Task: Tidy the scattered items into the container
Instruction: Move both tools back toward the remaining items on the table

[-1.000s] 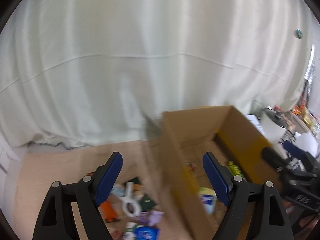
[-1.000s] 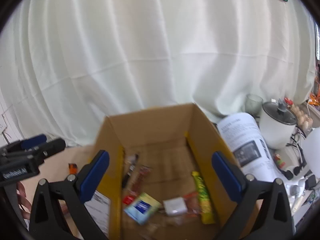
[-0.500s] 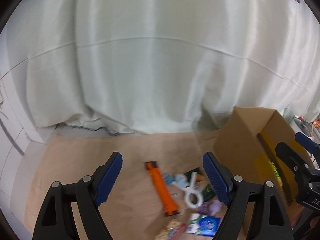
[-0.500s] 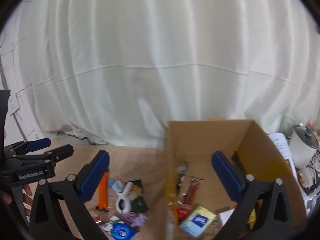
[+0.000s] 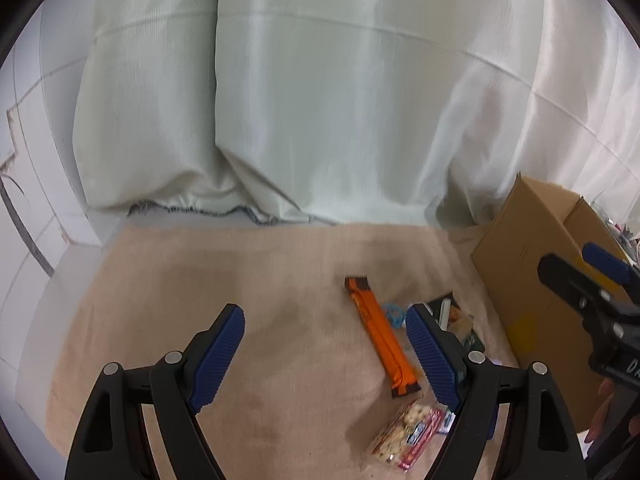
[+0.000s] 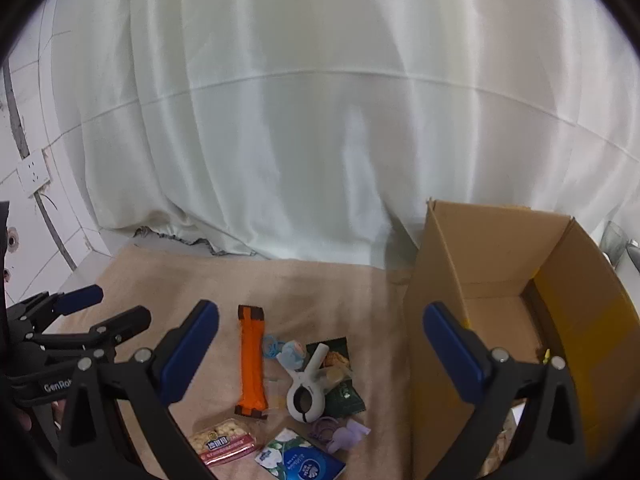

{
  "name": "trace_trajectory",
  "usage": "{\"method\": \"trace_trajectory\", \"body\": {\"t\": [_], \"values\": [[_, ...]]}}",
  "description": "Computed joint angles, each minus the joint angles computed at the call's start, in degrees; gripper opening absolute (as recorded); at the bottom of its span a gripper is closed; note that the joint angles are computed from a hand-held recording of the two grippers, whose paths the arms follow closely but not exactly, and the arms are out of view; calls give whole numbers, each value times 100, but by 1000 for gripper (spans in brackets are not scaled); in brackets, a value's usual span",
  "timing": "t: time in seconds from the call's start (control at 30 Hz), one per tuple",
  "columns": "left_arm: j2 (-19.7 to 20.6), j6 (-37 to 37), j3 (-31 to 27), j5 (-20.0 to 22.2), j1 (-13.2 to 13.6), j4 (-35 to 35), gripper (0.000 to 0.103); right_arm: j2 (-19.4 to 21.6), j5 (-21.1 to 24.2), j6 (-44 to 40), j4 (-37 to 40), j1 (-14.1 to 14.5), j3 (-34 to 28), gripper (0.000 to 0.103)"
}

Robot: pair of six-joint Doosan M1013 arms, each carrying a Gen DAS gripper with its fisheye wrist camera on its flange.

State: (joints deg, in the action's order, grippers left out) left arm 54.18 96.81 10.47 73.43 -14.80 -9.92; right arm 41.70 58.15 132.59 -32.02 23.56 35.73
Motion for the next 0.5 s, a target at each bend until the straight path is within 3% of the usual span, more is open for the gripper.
{"method": "trace_trajectory", "body": {"t": [0.2,0.37,0.5], "values": [[-580,443,1369,-641,-47,-198,84,56,156,1,297,-31,-24,103],[-694,803,1768,-440,-123,-188,84,93,265,-4,221,-19,-14,103],[-900,1004,2231,-653,-119,-576,84,177,460,-18,24,19,-142,103]]}}
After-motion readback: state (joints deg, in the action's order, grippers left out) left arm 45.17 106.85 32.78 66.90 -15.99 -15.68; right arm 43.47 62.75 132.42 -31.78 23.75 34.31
